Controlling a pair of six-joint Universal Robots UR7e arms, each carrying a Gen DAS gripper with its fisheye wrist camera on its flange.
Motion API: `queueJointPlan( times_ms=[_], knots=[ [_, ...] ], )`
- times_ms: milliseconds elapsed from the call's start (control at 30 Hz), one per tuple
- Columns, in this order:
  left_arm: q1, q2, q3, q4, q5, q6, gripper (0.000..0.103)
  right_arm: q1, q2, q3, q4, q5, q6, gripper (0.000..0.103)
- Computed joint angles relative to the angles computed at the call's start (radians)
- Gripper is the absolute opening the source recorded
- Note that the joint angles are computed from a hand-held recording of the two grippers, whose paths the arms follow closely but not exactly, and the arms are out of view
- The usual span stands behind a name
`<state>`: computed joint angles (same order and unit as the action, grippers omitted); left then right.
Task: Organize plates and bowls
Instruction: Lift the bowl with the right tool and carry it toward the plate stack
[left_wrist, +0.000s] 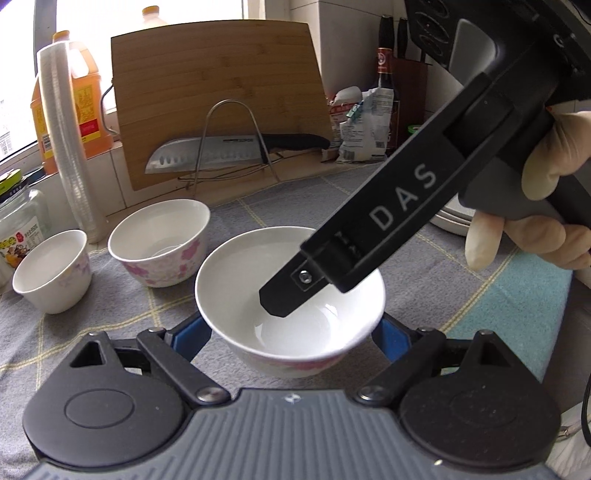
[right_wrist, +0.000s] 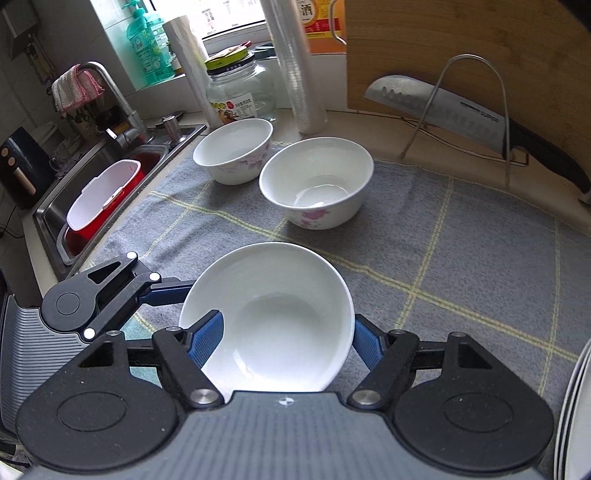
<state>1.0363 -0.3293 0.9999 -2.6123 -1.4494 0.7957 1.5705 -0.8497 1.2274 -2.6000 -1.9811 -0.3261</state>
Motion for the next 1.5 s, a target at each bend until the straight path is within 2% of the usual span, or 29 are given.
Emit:
queueJointPlan(
  times_ms=[167, 467, 1100, 1200, 1233, 1267, 1367, 1500],
  knots=[
    [-0.007, 0.025, -0.030, 0.040, -0.027, 0.009, 0.092, -0.010, -0.036, 0.052, -0.034, -0.030, 0.010, 0.080],
    [-0.011, 0.053, -0.061, 0.091, -0.033, 0.002, 0.092, -0.024, -0.054, 0.079, -0.042, -0.058, 0.017, 0.080],
    [-0.011, 0.061, -0.086, 0.131, -0.037, -0.032, 0.093, -0.031, -0.055, 0.070, -0.006, -0.054, 0.036, 0.080],
    [-0.009, 0.058, -0.079, 0.116, -0.045, -0.024, 0.096, -0.032, -0.055, 0.073, -0.012, -0.048, 0.034, 0.082],
    [-0.009, 0.054, -0.062, 0.084, -0.046, -0.013, 0.102, -0.032, -0.056, 0.075, -0.019, -0.047, 0.030, 0.086],
    [-0.010, 0.052, -0.050, 0.056, -0.041, -0.004, 0.102, -0.031, -0.056, 0.078, -0.030, -0.050, 0.028, 0.093],
    [-0.010, 0.051, -0.047, 0.057, -0.031, -0.003, 0.102, -0.025, -0.055, 0.085, -0.069, -0.068, 0.010, 0.098],
    [-0.006, 0.035, -0.032, 0.075, -0.010, -0.016, 0.102, -0.022, -0.060, 0.095, -0.100, -0.083, 0.007, 0.100]
  ],
)
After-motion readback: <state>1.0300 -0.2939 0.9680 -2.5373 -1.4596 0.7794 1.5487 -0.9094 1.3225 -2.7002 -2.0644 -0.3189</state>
